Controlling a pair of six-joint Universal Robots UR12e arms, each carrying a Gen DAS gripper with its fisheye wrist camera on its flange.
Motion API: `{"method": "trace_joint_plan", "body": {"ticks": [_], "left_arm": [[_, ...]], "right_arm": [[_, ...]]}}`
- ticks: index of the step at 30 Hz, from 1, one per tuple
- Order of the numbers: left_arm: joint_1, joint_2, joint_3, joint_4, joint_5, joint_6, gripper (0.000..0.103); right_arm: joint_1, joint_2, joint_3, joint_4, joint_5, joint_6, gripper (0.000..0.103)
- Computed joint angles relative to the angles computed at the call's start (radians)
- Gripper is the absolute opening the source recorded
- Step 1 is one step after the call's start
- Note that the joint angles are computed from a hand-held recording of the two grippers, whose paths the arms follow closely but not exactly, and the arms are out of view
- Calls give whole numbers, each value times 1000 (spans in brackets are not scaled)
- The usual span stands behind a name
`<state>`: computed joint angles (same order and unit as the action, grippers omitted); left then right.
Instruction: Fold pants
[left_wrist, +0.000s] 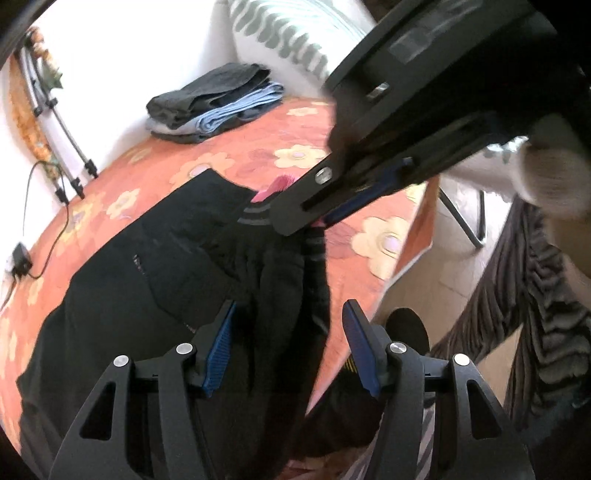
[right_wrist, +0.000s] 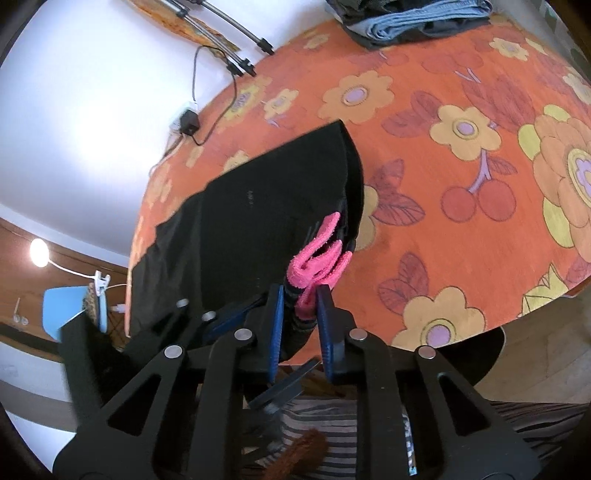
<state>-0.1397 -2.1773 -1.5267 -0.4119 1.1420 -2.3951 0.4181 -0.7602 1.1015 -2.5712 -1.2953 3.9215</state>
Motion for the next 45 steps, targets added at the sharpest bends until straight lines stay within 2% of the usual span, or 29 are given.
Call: {"method": "trace_joint_plan", "body": {"ticks": [2,5,6,7,8,9,11,16,21,24,28,29,31,32,33,39,45], "left_arm": [[0,-11,7,21,7,-19,56],[5,-20,28,-7,-11,-52,41],[7,-21,29,-5,-15,-59,28],[9,-22,30,-9,-21,-62,27],[12,-21,30,-9,-33,-70,25],[14,-20,30,-6,-39,-77,23],[18,-17,25,10,-50,-90,20],[21,-13,19,25,-64,-101,18],[17,-16,17,46,-55,-85,17],[19,-14,14,52,-62,-82,17],[24,-11,15,46,-79,-99,17],[26,-10,15,43,-86,-103,17],[27,-9,15,44,-90,-115,17],[28,-8,16,47,-94,-123,16],[28,-8,15,50,-94,-129,16],[26,-16,39,95,-115,-183,16],[10,-44,99,118,-174,-241,16]], "right_arm": [[-2,-2,4,-12,15,-2,18],[-3,-1,1,-11,24,-22,18],[-4,-1,2,-16,30,-32,18],[-8,-3,9,-30,39,-28,18],[-13,-6,18,-45,47,-13,22],[-16,-7,21,-46,47,0,41],[-23,-10,31,-60,22,39,63],[-44,15,12,-89,67,125,64],[-55,78,-77,-33,107,181,65],[-57,111,-129,22,109,180,65],[-67,157,-177,-8,191,205,65],[-68,167,-188,-17,204,205,63],[-67,189,-222,-20,210,181,40],[-64,197,-245,7,197,153,17],[-59,205,-272,43,170,109,12],[-45,199,-334,95,41,-56,7],[-57,157,-317,87,-77,-159,6]]}}
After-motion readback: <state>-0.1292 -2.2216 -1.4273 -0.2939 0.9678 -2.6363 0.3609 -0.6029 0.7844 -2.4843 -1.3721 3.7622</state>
